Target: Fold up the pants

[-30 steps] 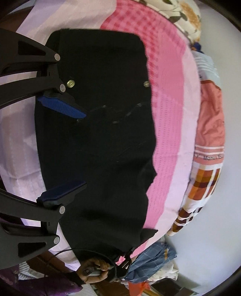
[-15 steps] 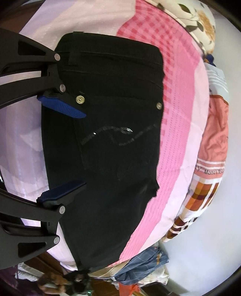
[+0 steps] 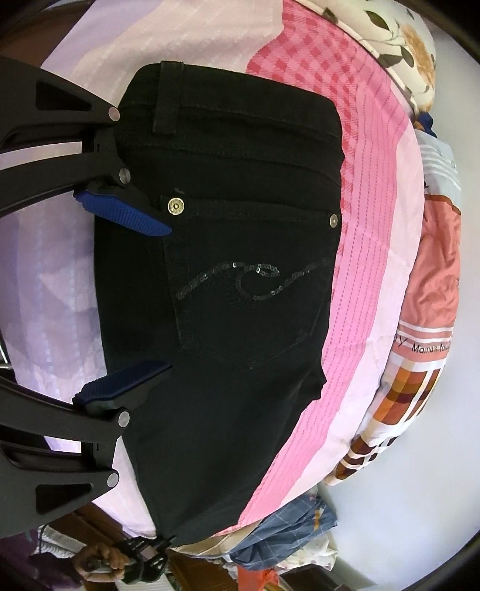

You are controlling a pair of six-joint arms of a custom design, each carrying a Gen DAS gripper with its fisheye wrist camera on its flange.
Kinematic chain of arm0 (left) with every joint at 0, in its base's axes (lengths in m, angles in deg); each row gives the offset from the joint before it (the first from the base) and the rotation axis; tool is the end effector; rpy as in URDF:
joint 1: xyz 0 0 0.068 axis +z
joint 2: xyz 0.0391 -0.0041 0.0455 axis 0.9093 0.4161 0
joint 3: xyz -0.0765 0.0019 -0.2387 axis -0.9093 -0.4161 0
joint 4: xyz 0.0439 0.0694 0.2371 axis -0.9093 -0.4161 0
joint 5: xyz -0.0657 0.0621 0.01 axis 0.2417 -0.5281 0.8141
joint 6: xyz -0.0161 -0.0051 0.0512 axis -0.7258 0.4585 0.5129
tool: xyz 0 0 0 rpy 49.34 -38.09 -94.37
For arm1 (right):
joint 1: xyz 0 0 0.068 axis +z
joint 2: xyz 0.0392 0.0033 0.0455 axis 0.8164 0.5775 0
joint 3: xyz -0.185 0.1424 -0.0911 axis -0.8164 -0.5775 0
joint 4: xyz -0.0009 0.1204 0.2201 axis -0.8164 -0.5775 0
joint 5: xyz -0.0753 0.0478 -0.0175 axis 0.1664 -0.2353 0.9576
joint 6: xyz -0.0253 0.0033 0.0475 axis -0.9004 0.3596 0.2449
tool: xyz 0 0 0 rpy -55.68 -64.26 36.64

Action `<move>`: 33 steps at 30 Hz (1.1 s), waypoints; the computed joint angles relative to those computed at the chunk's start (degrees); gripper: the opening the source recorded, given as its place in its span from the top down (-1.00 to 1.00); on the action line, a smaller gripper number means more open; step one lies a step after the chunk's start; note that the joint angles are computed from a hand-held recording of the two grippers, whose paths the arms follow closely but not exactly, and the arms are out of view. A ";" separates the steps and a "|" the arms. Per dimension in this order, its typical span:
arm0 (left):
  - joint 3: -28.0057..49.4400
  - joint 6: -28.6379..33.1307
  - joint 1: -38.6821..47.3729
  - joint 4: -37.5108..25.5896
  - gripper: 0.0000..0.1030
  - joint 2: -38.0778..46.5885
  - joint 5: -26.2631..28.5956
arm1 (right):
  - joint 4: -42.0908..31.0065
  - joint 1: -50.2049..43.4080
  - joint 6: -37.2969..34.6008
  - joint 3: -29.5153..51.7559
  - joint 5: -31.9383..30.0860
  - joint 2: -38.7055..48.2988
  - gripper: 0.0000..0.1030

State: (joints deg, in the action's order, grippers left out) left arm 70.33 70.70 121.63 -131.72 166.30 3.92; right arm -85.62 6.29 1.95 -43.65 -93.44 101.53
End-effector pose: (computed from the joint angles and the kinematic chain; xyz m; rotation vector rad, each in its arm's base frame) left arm 0.1541 0.1964 0.2698 -0.2083 2.6074 -0.3533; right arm 0.1673 -0.1414 0.1421 1.2957 1.9348 1.3029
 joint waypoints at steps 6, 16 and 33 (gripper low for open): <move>-1.03 2.90 0.48 -1.57 -0.36 -1.71 2.64 | 3.93 16.81 8.54 -8.44 -3.60 -12.47 0.19; -0.12 4.43 4.78 -2.17 -0.36 1.77 3.97 | 32.24 45.61 35.60 -15.82 9.50 -14.98 0.47; -2.29 4.88 6.90 2.70 -0.36 0.78 1.82 | 31.31 43.81 38.91 -21.00 7.45 -21.09 0.75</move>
